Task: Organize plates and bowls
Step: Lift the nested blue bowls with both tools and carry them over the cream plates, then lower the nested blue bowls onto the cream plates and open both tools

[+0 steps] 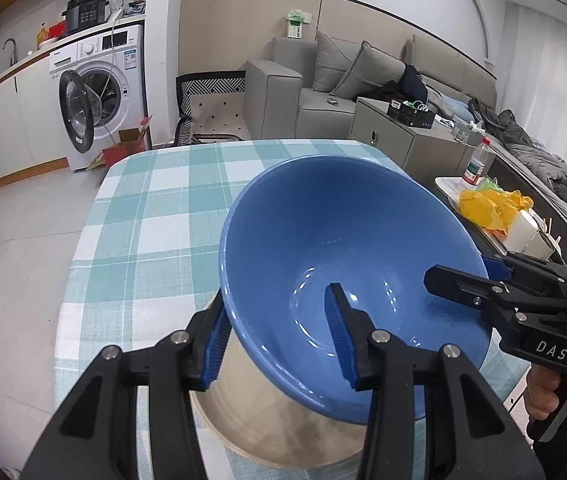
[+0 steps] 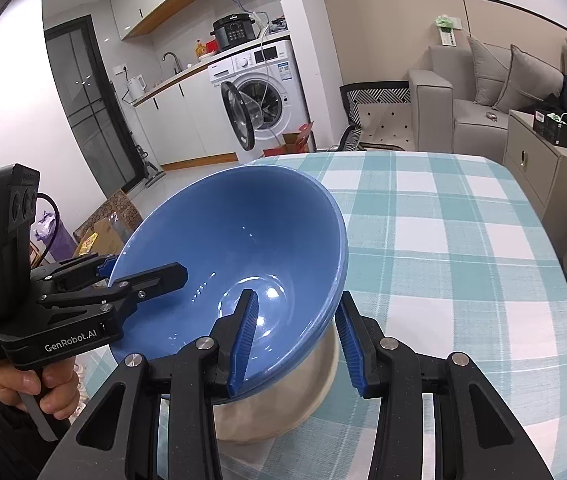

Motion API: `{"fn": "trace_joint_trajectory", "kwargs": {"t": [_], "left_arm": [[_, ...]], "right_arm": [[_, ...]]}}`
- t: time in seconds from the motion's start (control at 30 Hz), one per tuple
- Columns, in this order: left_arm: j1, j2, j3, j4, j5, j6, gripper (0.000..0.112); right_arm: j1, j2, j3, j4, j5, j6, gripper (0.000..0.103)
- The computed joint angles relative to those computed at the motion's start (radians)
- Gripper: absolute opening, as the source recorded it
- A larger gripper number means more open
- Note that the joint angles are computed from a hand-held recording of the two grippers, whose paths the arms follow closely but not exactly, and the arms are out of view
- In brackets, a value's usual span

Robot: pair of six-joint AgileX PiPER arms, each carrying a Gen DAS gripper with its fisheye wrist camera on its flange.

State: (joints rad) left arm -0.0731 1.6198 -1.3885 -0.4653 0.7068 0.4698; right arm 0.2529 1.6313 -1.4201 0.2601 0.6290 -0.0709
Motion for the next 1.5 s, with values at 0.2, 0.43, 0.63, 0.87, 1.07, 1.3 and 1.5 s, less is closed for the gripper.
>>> {"fn": "trace_joint_trajectory", "kwargs": {"t": [0.2,0.43,0.63,0.87,1.07,1.3,1.5], "left_arm": [[0.025,0.000,0.029,-0.002,-0.011,0.009,0.045],[0.041,0.014,0.044,0.004,-0.026,0.001,0.045],[0.047,0.038,0.038,0.002,-0.028,0.011,0.045],[0.057,0.063,0.037,-0.027,-0.033,0.041,0.045],[0.057,0.069,0.028,-0.026,-0.031,0.037,0.045],[0.049,0.090,-0.003,-0.009,-0.030,0.014,0.045],[0.042,0.101,-0.024,0.003,-0.028,0.000,0.045]], "right_arm": [[0.026,0.030,-0.013,-0.007,-0.006,0.008,0.041],[0.047,0.071,-0.029,-0.009,-0.010,0.012,0.041],[0.048,0.102,-0.047,-0.005,-0.007,0.011,0.041],[0.047,0.129,-0.065,-0.001,-0.004,0.020,0.041],[0.046,0.150,-0.086,-0.010,-0.002,0.029,0.041],[0.040,0.172,-0.107,-0.015,-0.001,0.039,0.041],[0.038,0.179,-0.118,-0.026,0.004,0.058,0.041]]}}
